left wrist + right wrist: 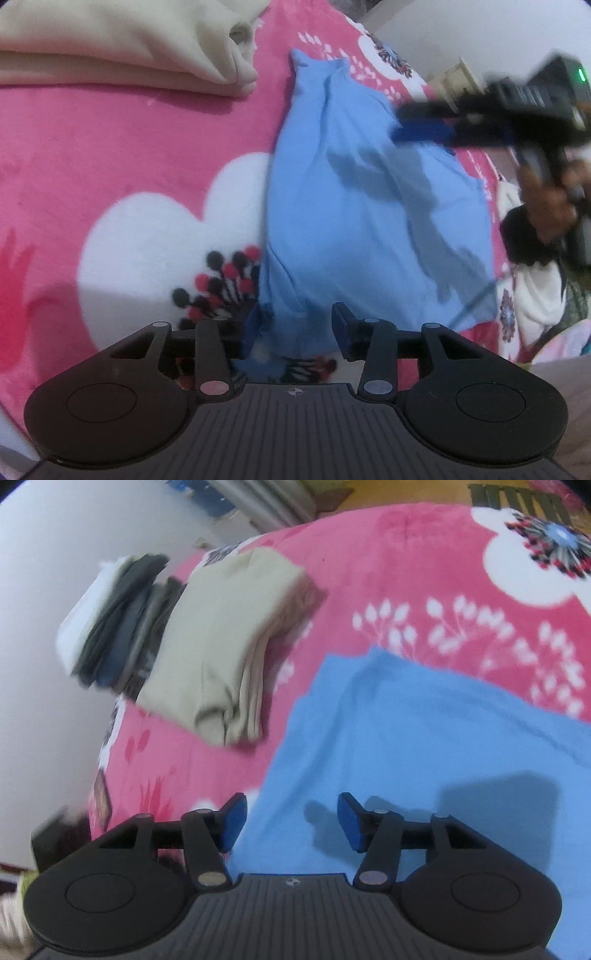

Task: Fold clothes
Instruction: 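Pinch the shirt edge with the left gripper while the right gripper pinches the opposite edge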

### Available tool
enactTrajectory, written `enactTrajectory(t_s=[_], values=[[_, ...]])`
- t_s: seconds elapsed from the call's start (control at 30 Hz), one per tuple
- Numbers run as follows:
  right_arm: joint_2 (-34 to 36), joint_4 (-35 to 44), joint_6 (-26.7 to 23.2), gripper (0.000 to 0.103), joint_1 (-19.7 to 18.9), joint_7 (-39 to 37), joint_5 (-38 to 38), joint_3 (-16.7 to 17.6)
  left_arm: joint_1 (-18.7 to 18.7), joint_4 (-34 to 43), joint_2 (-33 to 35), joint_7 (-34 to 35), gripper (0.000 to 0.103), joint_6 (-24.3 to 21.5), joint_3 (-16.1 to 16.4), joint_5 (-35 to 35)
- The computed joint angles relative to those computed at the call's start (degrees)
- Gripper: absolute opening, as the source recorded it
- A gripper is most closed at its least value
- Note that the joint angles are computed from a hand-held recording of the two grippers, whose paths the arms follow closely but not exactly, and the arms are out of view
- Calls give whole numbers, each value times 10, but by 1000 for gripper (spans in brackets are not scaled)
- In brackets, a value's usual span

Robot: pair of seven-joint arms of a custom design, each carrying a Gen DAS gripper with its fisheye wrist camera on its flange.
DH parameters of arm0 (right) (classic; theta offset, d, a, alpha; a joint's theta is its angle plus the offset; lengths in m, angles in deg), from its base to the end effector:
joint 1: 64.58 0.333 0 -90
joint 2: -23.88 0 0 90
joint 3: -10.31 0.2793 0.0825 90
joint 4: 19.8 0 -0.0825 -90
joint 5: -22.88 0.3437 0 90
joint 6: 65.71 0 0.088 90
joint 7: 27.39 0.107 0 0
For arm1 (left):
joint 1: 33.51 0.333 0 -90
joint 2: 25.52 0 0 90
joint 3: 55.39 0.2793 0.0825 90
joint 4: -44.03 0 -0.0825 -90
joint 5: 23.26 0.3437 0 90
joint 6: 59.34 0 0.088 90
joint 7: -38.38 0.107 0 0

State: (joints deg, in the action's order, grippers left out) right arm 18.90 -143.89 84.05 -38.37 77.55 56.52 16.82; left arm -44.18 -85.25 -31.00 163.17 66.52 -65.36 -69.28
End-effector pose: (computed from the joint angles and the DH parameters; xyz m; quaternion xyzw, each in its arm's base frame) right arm 0.4493 0.2755 0.4727 -0.6279 0.7075 0.0967 0.3096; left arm 0.4445 -0.1953 0.4003 0.4878 -0.8147 0.2579 0.1783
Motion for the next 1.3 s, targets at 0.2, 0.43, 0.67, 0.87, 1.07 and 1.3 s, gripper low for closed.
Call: enactTrajectory(t_s=[0.2,0.43,0.67,0.87,1.07,1.3], values=[[117,137,-62,63,-17,148,-155,12,-21,-35,-19,-44,25,81,-21,17],[199,241,-142,73,-11,169,-243,31,-68,-64,-48,68,8,119,-17,-79],[171,199,-129,38,-6,162,-296,31,-96,-55,-59,208,7,107,-14,-202],[106,110,-73,9,-25,130,-254,30,-101,-47,-58,234,7,105,-20,-237],[6,8,-3,8,-31,93,-197,12,-109,-34,-61,257,7,77,-21,-270],[-113,-97,40,8,-35,99,-216,-21,-128,36,-13,272,7,42,-46,-269]])
